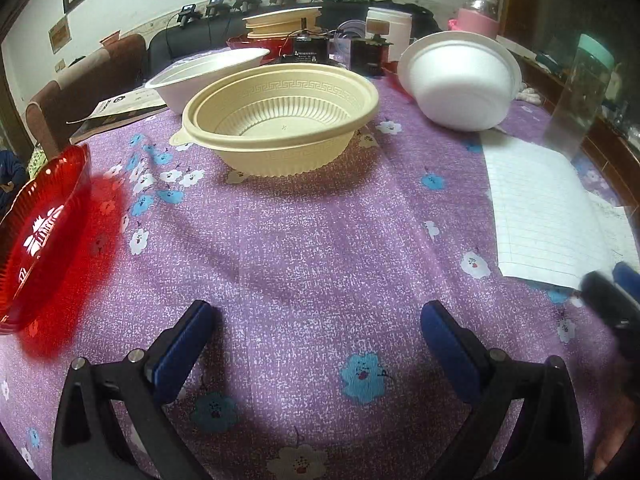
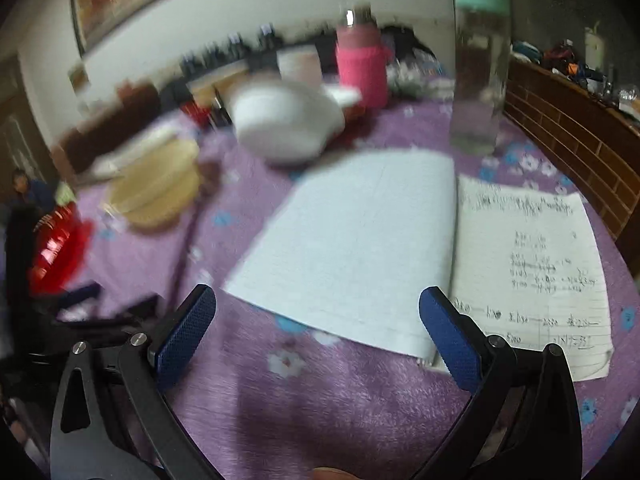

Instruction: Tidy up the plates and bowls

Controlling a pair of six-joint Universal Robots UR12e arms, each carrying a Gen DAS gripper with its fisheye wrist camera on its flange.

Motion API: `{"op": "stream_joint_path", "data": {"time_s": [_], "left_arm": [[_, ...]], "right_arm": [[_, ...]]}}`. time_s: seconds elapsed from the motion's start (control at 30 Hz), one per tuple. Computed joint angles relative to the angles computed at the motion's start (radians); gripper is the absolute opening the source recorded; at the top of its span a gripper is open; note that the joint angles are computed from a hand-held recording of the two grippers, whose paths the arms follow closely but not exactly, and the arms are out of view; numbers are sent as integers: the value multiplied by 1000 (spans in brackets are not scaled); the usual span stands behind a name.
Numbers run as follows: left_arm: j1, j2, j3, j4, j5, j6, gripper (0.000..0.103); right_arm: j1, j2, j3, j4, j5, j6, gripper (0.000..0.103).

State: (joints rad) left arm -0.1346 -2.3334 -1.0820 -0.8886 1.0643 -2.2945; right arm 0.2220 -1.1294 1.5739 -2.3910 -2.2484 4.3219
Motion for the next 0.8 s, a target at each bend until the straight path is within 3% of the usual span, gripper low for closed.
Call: {"op": "stream_joint_path", "data": {"time_s": [0.1, 0.37, 0.47, 0.53, 0.57, 0.67, 0.8], "left_arm": [[2, 0, -1, 1, -1, 2, 103], [2, 0, -1, 0, -1, 2, 103], [2, 0, -1, 0, -1, 2, 103], [2, -1, 0, 0, -1, 2, 103], [3, -1, 0, 0, -2, 2, 103], [3, 0, -1, 0, -2, 2, 103], [3, -1, 0, -1, -2, 2, 103]], "right_arm": [[-8, -8, 17, -27, 24, -16, 103], [2, -43, 84, -144, -67, 29, 103], [17, -53, 83, -91, -139, 41, 103], [25, -55, 66, 7, -196, 72, 103], [24, -58, 66, 17, -194, 77, 103], [12, -69, 96, -92, -126, 32, 103], [11, -75, 101, -65, -125, 67, 103]]}}
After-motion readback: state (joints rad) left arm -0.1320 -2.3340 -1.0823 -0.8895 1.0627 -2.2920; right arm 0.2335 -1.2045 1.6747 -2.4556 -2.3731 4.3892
